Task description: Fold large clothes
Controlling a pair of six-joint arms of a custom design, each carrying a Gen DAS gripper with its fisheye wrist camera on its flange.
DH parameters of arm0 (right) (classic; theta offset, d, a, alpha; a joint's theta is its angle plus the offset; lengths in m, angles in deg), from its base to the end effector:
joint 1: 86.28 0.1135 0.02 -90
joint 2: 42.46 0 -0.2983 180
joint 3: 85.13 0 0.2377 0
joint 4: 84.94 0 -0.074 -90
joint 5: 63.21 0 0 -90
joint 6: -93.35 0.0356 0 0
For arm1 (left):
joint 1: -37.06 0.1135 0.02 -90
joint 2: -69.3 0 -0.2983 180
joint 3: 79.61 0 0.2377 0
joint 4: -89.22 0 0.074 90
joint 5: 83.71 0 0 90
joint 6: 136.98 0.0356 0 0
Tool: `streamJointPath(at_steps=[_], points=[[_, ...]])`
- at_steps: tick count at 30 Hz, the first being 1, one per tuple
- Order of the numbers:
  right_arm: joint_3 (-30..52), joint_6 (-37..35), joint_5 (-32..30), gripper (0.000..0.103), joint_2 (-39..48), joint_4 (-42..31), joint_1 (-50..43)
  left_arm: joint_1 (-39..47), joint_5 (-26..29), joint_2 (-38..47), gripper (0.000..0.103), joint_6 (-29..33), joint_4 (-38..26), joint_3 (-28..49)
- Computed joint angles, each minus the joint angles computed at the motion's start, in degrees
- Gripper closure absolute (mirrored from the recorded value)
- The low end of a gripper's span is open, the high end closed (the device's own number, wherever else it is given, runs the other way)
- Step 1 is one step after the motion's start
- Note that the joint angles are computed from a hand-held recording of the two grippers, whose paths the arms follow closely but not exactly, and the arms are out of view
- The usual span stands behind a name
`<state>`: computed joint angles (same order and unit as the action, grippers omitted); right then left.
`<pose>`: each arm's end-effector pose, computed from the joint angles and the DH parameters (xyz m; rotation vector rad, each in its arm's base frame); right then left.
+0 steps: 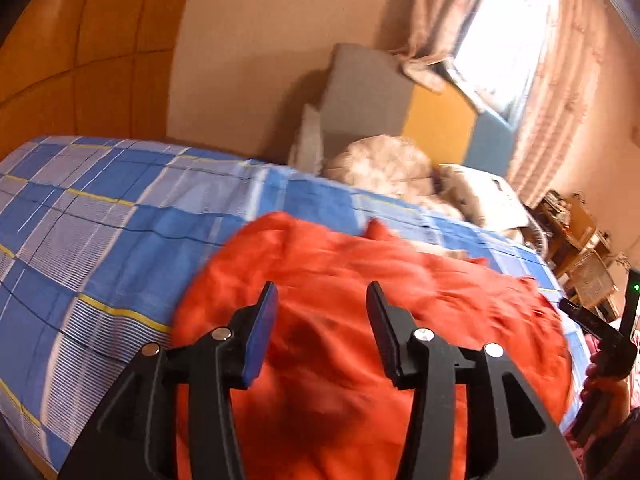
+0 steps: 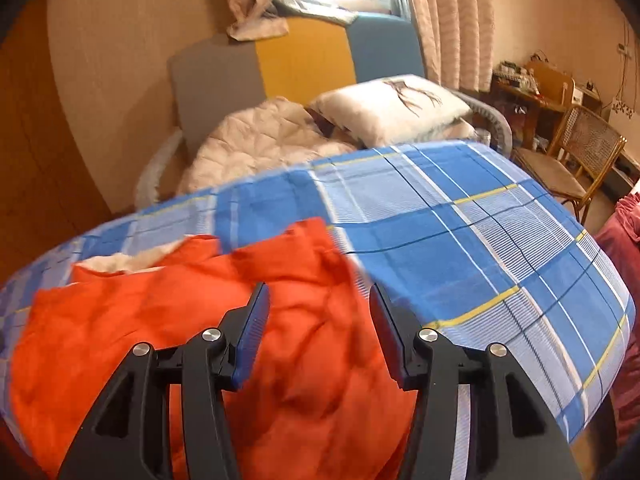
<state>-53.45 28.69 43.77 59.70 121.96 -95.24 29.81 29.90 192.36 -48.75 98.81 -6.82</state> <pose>0.2360 -0.0477 0.1066 0.8168 2.1488 -0.1988 0.4104 -0.0666 0.1112 0.3244 2.2453 -0.5520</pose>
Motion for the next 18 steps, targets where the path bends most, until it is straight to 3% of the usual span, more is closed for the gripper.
streamJointPath(at_steps=[4, 9, 18], points=[[-2.34, 5.28, 4.19, 0.051, -3.83, -0.49, 8.79, -3.83, 1.68, -2.52, 0.055, -0.70, 1.06, -3.68], [-1.12, 7.93, 9.52, 0.051, -4.57, -3.64, 16.86, -8.88, -0.38, -2.69, 0.054, -2.86, 1.00, -4.09], [3.36, 8.17, 8.53, 0.051, 3.19, -2.71, 18.30, -12.44, -4.46, 2.57, 0.050, -2.03, -2.38, 2.34]])
